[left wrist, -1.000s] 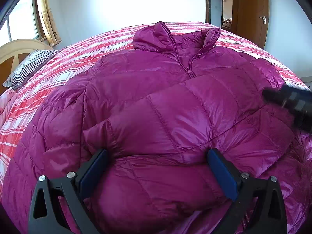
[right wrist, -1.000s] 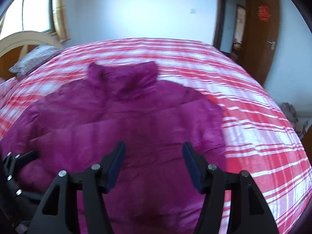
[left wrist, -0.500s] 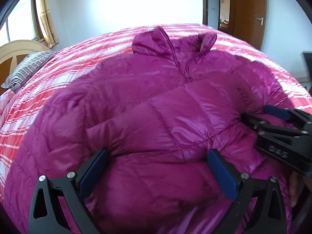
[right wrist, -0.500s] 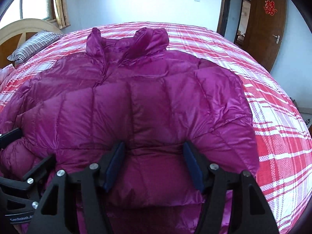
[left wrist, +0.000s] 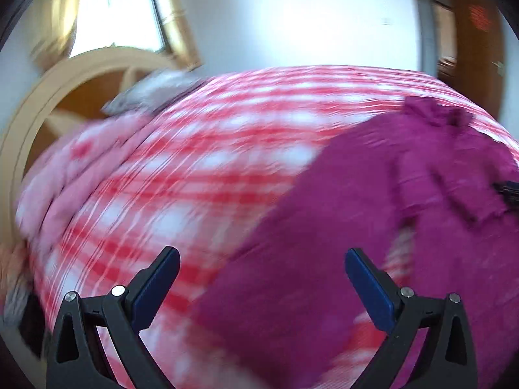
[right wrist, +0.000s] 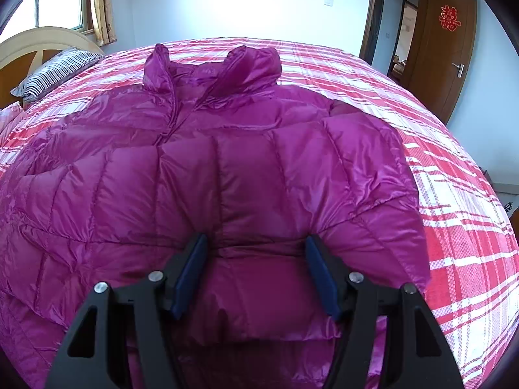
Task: Fold large clothes
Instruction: 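Grasp the other sleeve cuff with the left gripper and lift it, then fold the held sleeve across the jacket body and open the left gripper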
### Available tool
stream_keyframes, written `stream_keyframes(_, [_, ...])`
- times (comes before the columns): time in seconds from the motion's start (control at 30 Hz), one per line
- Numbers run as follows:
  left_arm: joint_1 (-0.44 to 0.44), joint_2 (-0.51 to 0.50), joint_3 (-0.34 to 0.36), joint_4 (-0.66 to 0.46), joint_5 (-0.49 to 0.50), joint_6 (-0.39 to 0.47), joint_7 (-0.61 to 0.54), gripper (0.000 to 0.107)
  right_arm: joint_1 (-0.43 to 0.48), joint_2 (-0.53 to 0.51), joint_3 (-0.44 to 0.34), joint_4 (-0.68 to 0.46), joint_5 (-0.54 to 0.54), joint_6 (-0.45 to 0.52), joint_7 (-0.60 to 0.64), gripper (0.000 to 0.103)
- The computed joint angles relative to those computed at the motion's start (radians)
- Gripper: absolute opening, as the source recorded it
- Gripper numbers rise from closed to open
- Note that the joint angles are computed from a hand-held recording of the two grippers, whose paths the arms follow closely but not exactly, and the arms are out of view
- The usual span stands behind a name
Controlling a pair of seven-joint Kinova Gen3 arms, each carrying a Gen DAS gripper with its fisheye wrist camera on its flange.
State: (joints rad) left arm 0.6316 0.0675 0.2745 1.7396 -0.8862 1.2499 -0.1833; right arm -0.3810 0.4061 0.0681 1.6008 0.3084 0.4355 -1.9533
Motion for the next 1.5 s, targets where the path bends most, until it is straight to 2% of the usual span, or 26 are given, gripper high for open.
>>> stream_keyframes(0.03, [-0.003, -0.037, -0.015, 0.039, 0.028, -0.011, 0.017, 0.102, 0.000, 0.000, -0.001, 0.000, 0.000, 0.000, 0.000, 0.066])
stream_keyframes(0.13, [-0.049, -0.134, 0.004, 0.147, 0.090, -0.098, 0.091, 0.102, -0.003, -0.004, 0.003, 0.007, 0.005, -0.005, -0.004, 0.066])
stream_keyframes(0.23, [-0.071, -0.135, 0.054, 0.174, 0.097, -0.137, 0.139, 0.102, -0.006, -0.007, 0.006, 0.011, 0.010, -0.008, -0.008, 0.066])
stream_keyframes(0.33, [-0.077, -0.102, 0.072, 0.174, 0.097, -0.183, 0.152, 0.090, -0.012, -0.008, 0.011, 0.014, 0.019, -0.010, -0.016, 0.066])
stream_keyframes(0.4, [-0.078, -0.059, 0.062, 0.148, 0.117, -0.203, 0.118, 0.071, -0.008, -0.010, 0.007, 0.016, 0.019, -0.012, -0.014, 0.067])
stream_keyframes(0.43, [-0.084, -0.020, 0.061, 0.130, 0.130, -0.193, 0.106, 0.065, -0.007, -0.010, 0.006, 0.016, 0.018, -0.012, -0.013, 0.067])
stream_keyframes(0.53, [-0.023, 0.028, 0.027, 0.100, 0.095, -0.123, 0.144, 0.038, -0.008, -0.010, 0.006, 0.015, 0.020, -0.011, -0.015, 0.067])
stream_keyframes(0.57, [-0.008, 0.026, 0.019, 0.096, 0.082, -0.111, 0.147, 0.020, -0.007, -0.010, 0.006, 0.016, 0.020, -0.011, -0.014, 0.067])
stream_keyframes(0.6, [0.003, 0.018, 0.013, 0.093, 0.074, -0.101, 0.149, 0.017, -0.008, -0.011, 0.007, 0.017, 0.021, -0.013, -0.016, 0.067])
stream_keyframes(0.77, [0.023, -0.015, 0.014, 0.059, -0.022, -0.001, 0.142, 0.015, -0.003, -0.012, 0.003, 0.019, 0.017, -0.015, -0.012, 0.067])
stream_keyframes(0.9, [-0.007, -0.025, 0.006, 0.011, -0.068, 0.030, 0.093, 0.015, 0.004, -0.016, -0.002, 0.023, 0.007, -0.021, -0.005, 0.067])
stream_keyframes(1.03, [-0.009, -0.003, 0.010, -0.078, -0.146, 0.076, 0.044, 0.014, 0.005, -0.017, -0.001, 0.023, 0.004, -0.021, -0.004, 0.067])
stream_keyframes(1.17, [0.048, 0.055, 0.017, -0.201, -0.262, 0.114, -0.036, 0.014, -0.002, -0.017, 0.005, 0.024, 0.010, -0.022, -0.009, 0.067])
stream_keyframes(1.37, [0.163, 0.161, -0.002, -0.393, -0.358, 0.045, -0.171, 0.014, 0.000, -0.017, 0.004, 0.025, 0.010, -0.024, -0.009, 0.067])
stream_keyframes(1.5, [0.215, 0.248, -0.014, -0.520, -0.355, -0.030, -0.281, 0.010, 0.005, -0.018, 0.000, 0.026, 0.005, -0.025, -0.005, 0.067])
